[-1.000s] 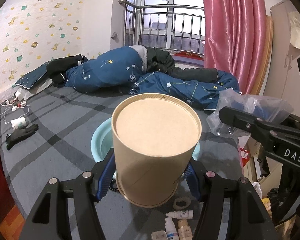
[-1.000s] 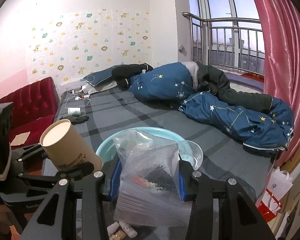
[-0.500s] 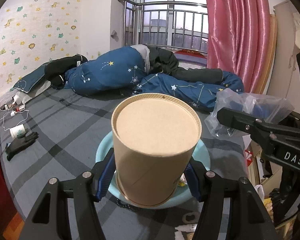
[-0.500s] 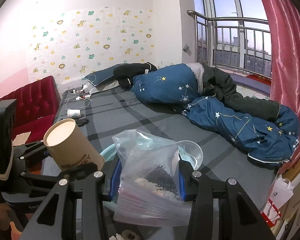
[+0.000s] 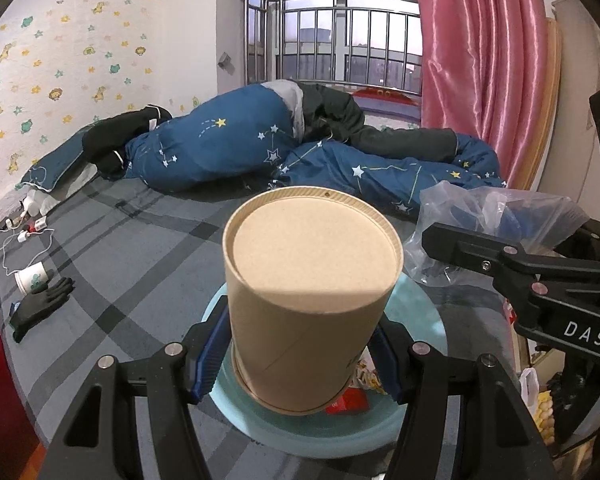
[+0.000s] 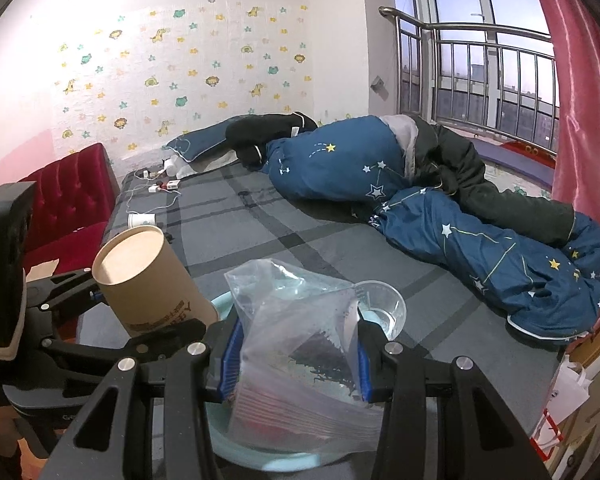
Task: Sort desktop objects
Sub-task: 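Lift and carry the kraft cup and plastic bag over the basin, then open both grippers to drop the cup and bag into the basin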
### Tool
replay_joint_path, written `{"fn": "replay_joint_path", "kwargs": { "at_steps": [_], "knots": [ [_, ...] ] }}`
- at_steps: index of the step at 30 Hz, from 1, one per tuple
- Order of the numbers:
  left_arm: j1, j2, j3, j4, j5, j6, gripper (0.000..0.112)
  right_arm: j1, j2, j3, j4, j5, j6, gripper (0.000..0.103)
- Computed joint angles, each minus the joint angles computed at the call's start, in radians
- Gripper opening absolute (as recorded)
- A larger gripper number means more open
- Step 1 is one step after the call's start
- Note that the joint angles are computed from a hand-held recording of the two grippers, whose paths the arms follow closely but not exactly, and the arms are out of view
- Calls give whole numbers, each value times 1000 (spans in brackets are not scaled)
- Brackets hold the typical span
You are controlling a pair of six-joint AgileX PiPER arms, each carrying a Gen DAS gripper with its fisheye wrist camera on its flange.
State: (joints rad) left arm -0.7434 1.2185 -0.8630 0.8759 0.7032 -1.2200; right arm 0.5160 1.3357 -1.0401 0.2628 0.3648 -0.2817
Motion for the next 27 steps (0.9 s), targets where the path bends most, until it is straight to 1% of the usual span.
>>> {"fn": "replay_joint_path", "kwargs": {
  "at_steps": [3, 7, 11, 14, 17, 22, 25, 27],
  "knots": [
    [39, 27, -2, -8, -40, 19, 68, -16, 41, -21, 48, -4, -48, 48],
    [112, 76, -11, -57, -108, 83, 68, -41, 110, -53, 134, -8, -126, 48],
    [170, 123, -18, -90, -166, 129, 68, -51, 175, -88, 175, -14, -165, 48],
    [203, 159, -24, -109, -200, 155, 68, -53, 229, -121, 176, -14, -171, 48],
    [228, 195, -35, -121, -223, 172, 68, -57, 285, -159, 185, -7, -176, 48],
    [279, 254, -57, -182, -260, 248, 68, -61, 361, -213, 183, 1, -175, 48],
    [304, 285, -76, -233, -272, 305, 68, -67, 411, -254, 183, 17, -175, 48],
    [314, 308, -92, -270, -265, 347, 68, -64, 432, -270, 154, 20, -149, 48]
  ]
}}
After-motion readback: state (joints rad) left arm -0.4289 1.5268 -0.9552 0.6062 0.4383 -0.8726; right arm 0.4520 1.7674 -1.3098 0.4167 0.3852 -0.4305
